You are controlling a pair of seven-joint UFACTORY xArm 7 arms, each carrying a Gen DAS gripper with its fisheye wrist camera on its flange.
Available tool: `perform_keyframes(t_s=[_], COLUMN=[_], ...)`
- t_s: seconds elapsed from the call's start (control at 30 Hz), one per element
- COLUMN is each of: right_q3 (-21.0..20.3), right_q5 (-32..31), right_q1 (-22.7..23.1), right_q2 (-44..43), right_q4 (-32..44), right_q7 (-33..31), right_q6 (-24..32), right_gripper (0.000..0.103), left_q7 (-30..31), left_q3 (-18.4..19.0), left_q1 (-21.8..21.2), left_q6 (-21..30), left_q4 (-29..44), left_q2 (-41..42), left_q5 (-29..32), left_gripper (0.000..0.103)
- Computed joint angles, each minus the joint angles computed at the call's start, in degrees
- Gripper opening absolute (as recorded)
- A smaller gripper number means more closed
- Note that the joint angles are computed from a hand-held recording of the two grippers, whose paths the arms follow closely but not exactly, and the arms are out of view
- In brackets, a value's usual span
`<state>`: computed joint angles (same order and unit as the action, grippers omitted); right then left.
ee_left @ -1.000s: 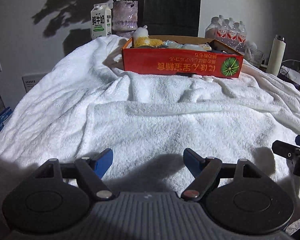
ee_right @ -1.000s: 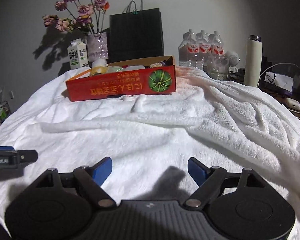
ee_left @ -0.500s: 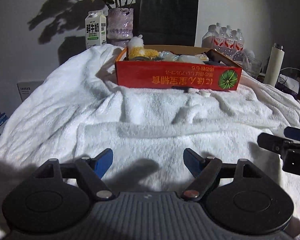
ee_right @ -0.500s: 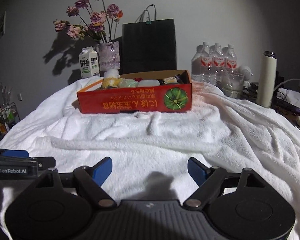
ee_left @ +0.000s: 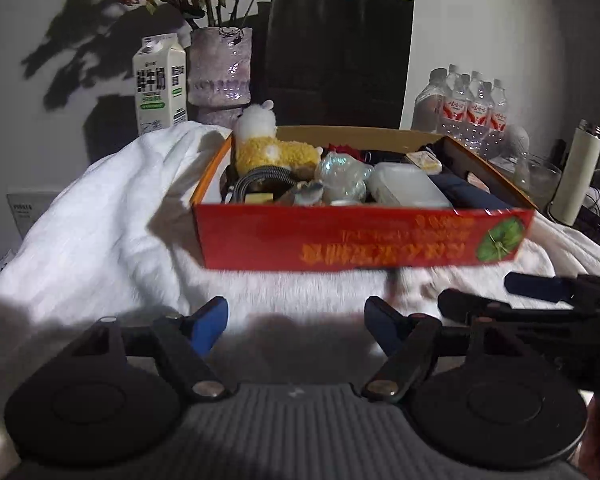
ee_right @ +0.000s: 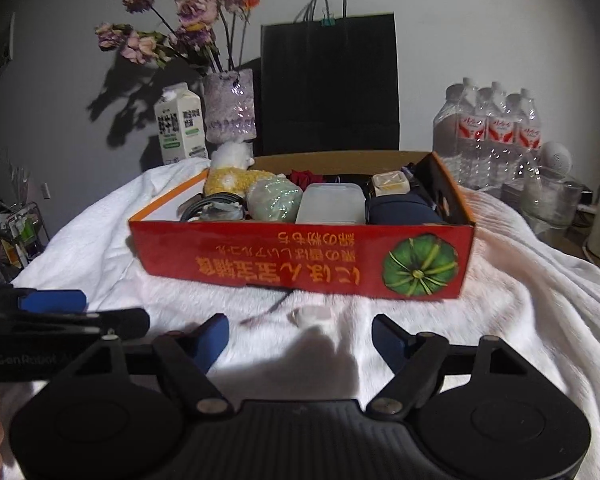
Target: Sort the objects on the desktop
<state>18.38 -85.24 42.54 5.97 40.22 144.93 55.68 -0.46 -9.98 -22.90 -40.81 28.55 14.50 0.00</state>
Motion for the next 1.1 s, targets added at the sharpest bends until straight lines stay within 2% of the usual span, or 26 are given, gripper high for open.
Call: perform_keyframes(t_s=[0.03, 0.1, 0.13, 0.17, 0.23, 0.27, 0.37, 0.47, 0.57, 0.63, 0.7, 0.9, 1.03, 1.1], right_q3=[-1.0, -2.8, -3.5, -4.1, -4.7, -4.7, -4.4, -3.9, -2.9, -1.8, -0.4, 4.2, 7.3, 8.1], right_q5=[-1.6, -4.9, -6.1, -6.9, -6.7, -8.1, -8.2, -7.1, -5.6, -3.4, -1.4, 6.0, 14.7, 18.4], right_q1=[-1.1, -3.5, -4.7, -5.7, -6.9, -6.7, -6.6, -6.2, -5.2, -3.9, -2.1, 5.0, 11.9, 14.8], right_q2=[0.2, 1.0, 1.8, 2.7, 4.4, 4.6, 4.0, 3.1, 1.8, 0.8, 0.0, -0.7, 1.5, 1.4], right_q4=[0.1, 0.4, 0.8, 1.3, 2.4, 2.4, 2.0, 1.5, 0.7, 0.4, 0.0, -0.6, 1.7, 1.7], right_q7=[0.7, 2.0, 1.7, 1.8, 0.5, 2.5, 4.0, 4.0, 4.0, 3.4, 3.6, 5.3, 4.0, 5.2], right_q6=[-1.9, -6.2, -8.3, -10.1, -11.7, -10.9, -10.1, -8.7, -6.8, -4.4, -1.5, 7.8, 20.2, 23.7], right_gripper=[0.071, 0.062, 0.057, 0.045, 0.027, 0.025, 0.025, 0.025, 0.025, 0.025, 0.025, 0.025, 0.025, 0.025], left_q7=[0.1, -1.2, -2.2, -3.2, -4.8, -4.7, -1.8, -1.9, 0.8, 0.7, -0.8, -2.2, -2.2, -1.5], left_q3=[0.0, -0.3, -0.6, -0.8, -1.5, -1.1, 1.2, 0.5, 1.7, 1.1, 0.2, -0.9, -2.0, -3.1], left_q1=[0.1, 0.9, 1.6, 2.0, 3.3, 2.9, -0.8, -0.3, -3.2, -2.8, -1.4, -1.2, -2.2, -3.4], left_q6=[1.4, 5.0, 7.0, 9.9, 13.1, 13.2, 11.7, 10.9, 8.4, 7.3, 6.3, 0.2, -4.8, -6.7], left_q4=[2.4, 7.1, 9.2, 11.3, 14.0, 14.3, 13.1, 10.9, 7.6, 5.2, 2.4, -9.3, -18.3, -22.2], left_q2=[1.5, 4.4, 6.0, 7.2, 9.3, 9.8, 9.0, 6.8, 4.1, 2.2, 0.1, -7.6, -12.1, -14.6], left_q5=[0.3, 2.1, 3.2, 3.7, 5.4, 5.2, 2.0, 2.1, -2.1, -2.3, -1.0, -1.6, -4.4, -7.4], left_gripper=[0.074, 0.056, 0.034, 0.015, 0.008, 0.006, 0.004, 0.004, 0.004, 0.004, 0.004, 0.005, 0.005, 0.005])
